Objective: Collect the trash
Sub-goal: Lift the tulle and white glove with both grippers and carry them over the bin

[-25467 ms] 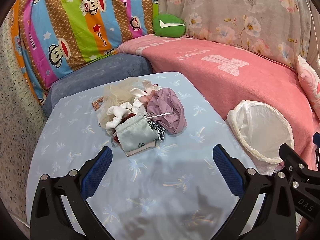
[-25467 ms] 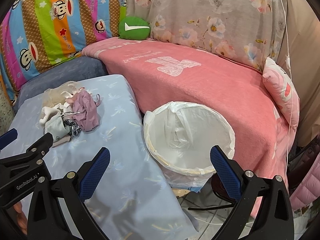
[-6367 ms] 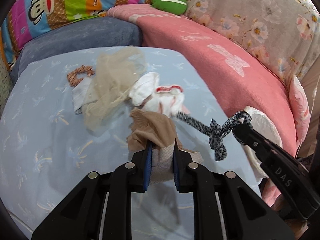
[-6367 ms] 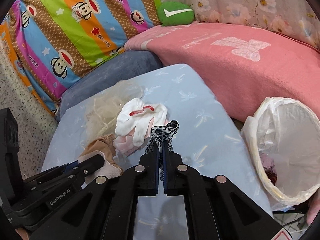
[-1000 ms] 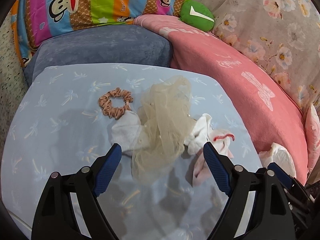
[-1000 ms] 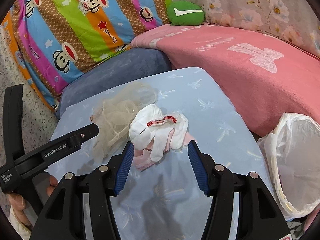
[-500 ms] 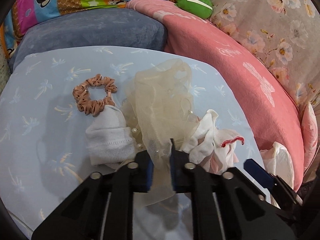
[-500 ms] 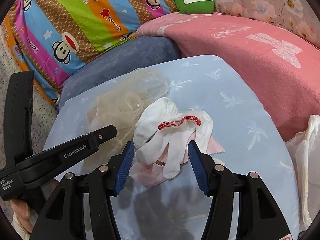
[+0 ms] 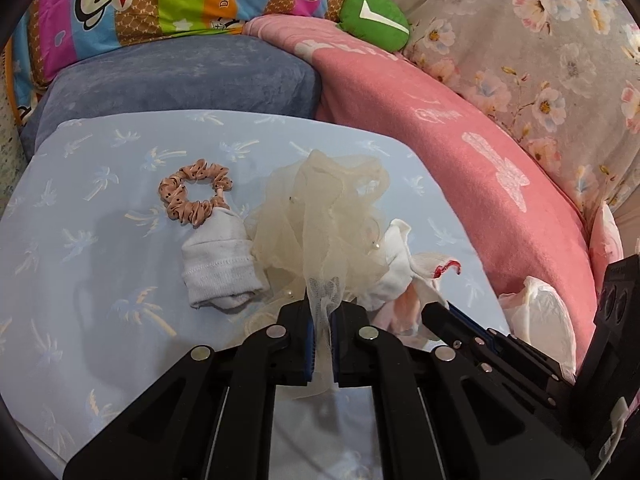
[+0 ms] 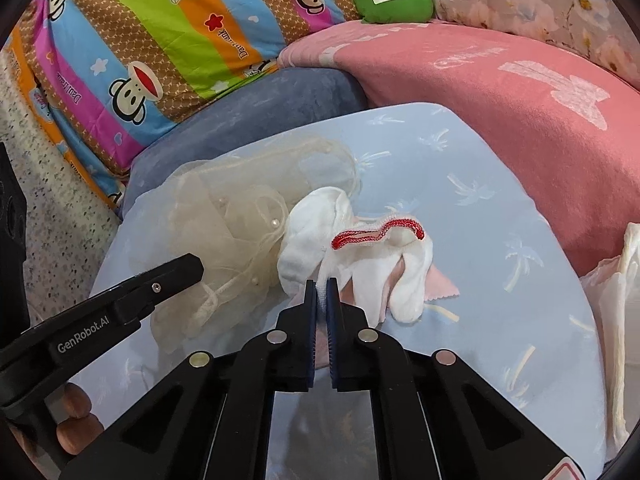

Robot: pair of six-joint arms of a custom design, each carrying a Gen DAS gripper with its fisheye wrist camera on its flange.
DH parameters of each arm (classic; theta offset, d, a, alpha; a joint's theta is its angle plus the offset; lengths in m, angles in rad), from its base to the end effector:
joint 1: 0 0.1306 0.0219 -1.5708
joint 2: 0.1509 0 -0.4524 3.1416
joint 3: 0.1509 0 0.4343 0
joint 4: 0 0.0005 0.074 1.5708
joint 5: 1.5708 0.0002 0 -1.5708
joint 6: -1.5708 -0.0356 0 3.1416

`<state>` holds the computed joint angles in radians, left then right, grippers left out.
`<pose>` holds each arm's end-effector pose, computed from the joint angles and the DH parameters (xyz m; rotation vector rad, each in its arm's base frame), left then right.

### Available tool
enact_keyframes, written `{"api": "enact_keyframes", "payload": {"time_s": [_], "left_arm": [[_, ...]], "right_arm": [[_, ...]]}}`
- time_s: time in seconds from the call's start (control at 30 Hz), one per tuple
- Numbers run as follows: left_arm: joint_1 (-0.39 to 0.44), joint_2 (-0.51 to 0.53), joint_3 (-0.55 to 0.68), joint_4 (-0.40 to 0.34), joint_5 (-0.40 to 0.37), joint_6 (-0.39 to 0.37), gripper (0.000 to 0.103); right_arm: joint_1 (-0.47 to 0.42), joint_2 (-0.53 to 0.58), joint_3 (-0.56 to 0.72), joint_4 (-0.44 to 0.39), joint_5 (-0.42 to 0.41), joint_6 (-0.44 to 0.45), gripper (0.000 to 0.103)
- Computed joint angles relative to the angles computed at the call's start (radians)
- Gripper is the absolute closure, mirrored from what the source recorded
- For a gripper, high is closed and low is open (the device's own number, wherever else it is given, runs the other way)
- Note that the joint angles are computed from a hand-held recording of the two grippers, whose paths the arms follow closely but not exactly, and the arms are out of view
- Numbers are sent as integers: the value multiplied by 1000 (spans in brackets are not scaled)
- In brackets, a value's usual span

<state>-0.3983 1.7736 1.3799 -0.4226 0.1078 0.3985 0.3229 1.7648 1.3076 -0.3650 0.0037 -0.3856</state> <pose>0.6015 -0.2578 0.3086 0.0519 2.4405 -0.4965 0.6062 0.2022 0.2842 0.0776 2.4173 0.3253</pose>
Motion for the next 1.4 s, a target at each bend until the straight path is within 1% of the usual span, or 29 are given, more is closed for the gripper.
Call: {"api": "enact_keyframes", "payload": {"time_s": [0.1, 0.43, 0.77, 0.9, 1.1, 1.4], "left_arm": [[-10, -22, -11, 13, -4, 1, 97], [-58, -106, -35, 67, -32, -17, 97], [-128, -148, -33, 100, -42, -54, 97], [-159, -152, -18, 106, -31, -72, 97], [-214, -136, 25, 102, -18, -117, 97], [-283, -87, 92, 64, 18, -172, 97]], "right_arm": [[2, -48, -31, 23, 33, 14, 98], [-22, -218, -131, 88, 71, 17, 98], [-71, -374, -237, 129, 108, 5, 98], [-96, -426, -277, 139, 120, 0, 98], [-159, -499, -335, 147, 128, -22, 98], [-260, -575, -407, 150, 120, -52, 98]]}}
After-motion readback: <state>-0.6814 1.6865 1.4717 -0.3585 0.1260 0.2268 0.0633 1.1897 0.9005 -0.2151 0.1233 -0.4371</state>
